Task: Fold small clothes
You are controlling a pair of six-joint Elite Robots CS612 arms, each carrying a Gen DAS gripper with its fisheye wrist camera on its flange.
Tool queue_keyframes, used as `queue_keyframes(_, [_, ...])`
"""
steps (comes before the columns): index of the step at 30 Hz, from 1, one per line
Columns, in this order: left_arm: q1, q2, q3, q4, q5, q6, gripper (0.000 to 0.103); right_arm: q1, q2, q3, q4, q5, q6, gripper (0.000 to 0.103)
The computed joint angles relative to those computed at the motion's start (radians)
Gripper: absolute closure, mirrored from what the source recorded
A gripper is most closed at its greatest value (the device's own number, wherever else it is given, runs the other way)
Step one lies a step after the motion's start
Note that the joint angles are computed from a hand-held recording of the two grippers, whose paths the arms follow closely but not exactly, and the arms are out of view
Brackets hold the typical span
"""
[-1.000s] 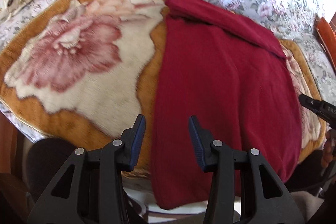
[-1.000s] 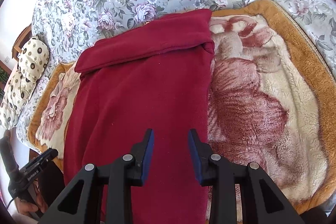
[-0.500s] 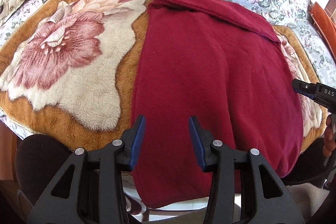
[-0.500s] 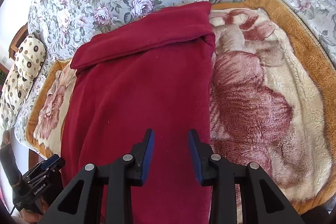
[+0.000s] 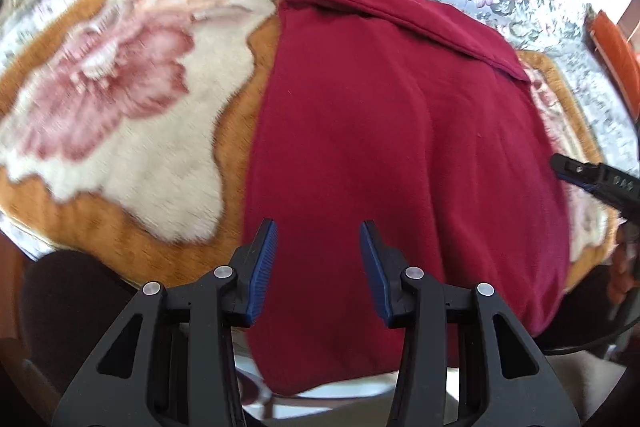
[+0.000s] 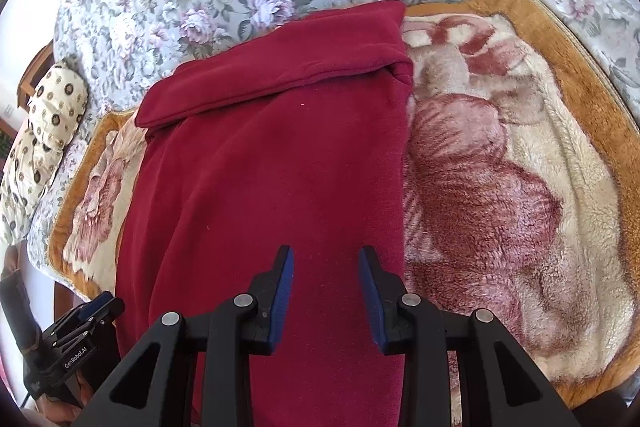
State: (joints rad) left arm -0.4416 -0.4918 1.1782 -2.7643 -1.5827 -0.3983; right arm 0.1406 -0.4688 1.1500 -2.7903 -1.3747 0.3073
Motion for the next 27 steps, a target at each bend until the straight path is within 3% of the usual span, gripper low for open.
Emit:
queue_keyframes(5, [0.020, 0.008, -0.015, 0.012, -0.131, -0.044, 0.061, 0.002, 0.002, -0.004, 0.012, 0.001, 0.000, 0.071])
queue_keyframes(16, [0.044, 0.016, -0.019, -0.023, -0.235, -0.124, 0.061, 0.004, 0.007, -0.016, 0.031, -0.006, -0.002, 0.071])
queue_keyframes(27, [0.052, 0.017, -0.013, -0.035, -0.222, -0.152, 0.061, 0.008, 0.015, -0.032, 0.050, -0.010, -0.004, 0.071])
